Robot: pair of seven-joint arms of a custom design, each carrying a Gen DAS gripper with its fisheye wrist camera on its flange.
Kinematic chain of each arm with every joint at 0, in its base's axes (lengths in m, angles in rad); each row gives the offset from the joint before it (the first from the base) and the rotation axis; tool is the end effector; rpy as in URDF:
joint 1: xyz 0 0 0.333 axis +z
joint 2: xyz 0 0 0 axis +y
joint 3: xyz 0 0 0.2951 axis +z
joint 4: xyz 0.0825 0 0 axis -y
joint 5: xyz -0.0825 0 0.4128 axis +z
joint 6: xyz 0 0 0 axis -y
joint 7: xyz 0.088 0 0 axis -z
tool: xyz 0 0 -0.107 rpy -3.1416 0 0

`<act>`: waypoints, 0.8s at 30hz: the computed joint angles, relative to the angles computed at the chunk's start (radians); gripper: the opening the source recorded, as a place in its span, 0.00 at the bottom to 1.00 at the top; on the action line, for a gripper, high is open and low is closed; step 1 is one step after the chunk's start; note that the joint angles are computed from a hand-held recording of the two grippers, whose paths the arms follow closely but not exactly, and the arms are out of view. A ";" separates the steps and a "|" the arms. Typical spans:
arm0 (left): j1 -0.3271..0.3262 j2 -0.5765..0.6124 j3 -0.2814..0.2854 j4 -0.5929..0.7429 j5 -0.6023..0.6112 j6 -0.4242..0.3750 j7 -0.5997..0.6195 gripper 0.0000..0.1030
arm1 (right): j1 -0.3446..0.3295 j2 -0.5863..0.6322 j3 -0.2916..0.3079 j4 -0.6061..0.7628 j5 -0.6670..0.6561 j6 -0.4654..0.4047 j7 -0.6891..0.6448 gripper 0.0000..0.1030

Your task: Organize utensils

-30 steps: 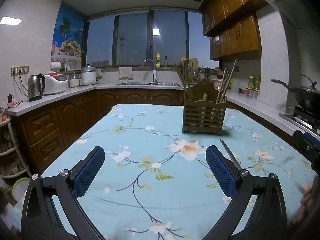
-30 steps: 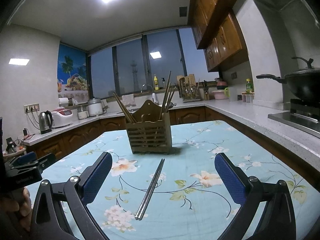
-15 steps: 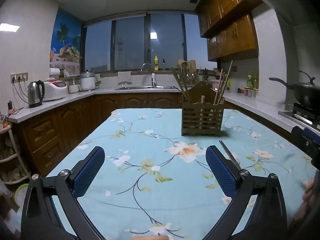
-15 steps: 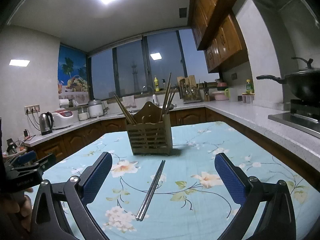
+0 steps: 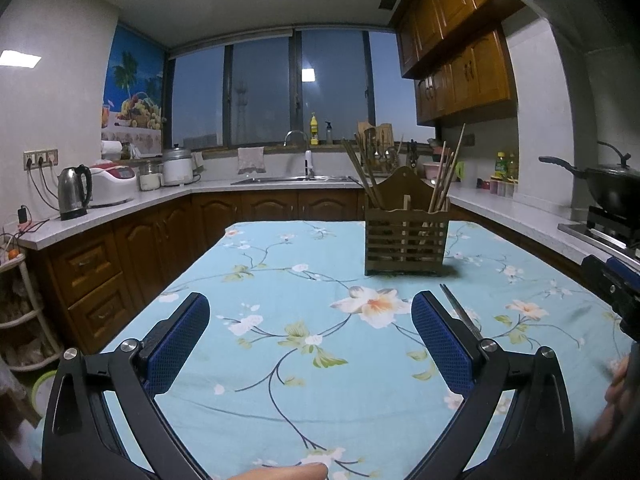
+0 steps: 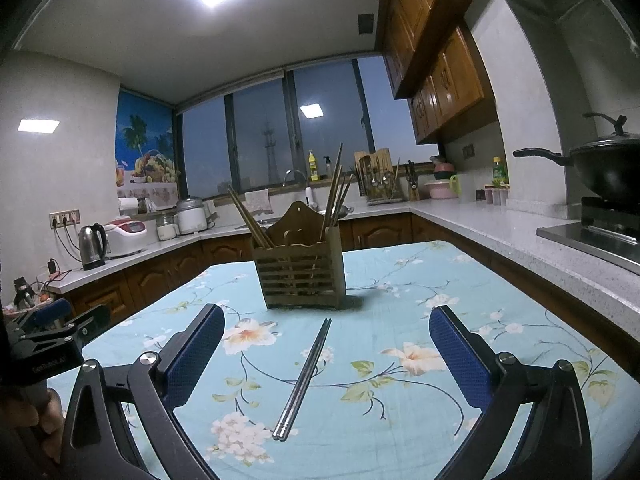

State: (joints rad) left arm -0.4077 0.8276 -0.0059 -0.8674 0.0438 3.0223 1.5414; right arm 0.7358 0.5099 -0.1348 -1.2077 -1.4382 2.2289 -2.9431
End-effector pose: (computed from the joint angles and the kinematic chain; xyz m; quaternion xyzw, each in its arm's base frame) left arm 0.7487 -0.3294 0.5622 -0.4292 0.6605 -0.5129 0.3413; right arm 0.6359 0.4321 0.5522 -0.4045 0.6370 -0.5056 0.4182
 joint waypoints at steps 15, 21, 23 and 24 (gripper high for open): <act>0.005 -0.013 -0.010 -0.013 0.000 -0.012 0.004 1.00 | 0.002 0.011 -0.002 0.014 0.016 0.002 -0.012 1.00; 0.000 -0.005 0.005 0.001 0.008 -0.014 -0.017 1.00 | 0.005 0.014 -0.007 0.016 0.018 0.004 -0.013 1.00; 0.006 -0.004 -0.005 0.002 0.006 -0.015 -0.012 1.00 | 0.005 0.014 -0.007 0.017 0.019 0.004 -0.013 1.00; 0.008 -0.005 -0.008 0.002 0.006 -0.016 -0.009 1.00 | 0.005 0.014 -0.007 0.018 0.021 0.003 -0.015 1.00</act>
State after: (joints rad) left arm -0.4000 0.8229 -0.0139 -0.8657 0.0495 3.0068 1.5326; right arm 0.7406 0.5244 -0.1417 -1.1897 -1.4171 2.2321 -2.9579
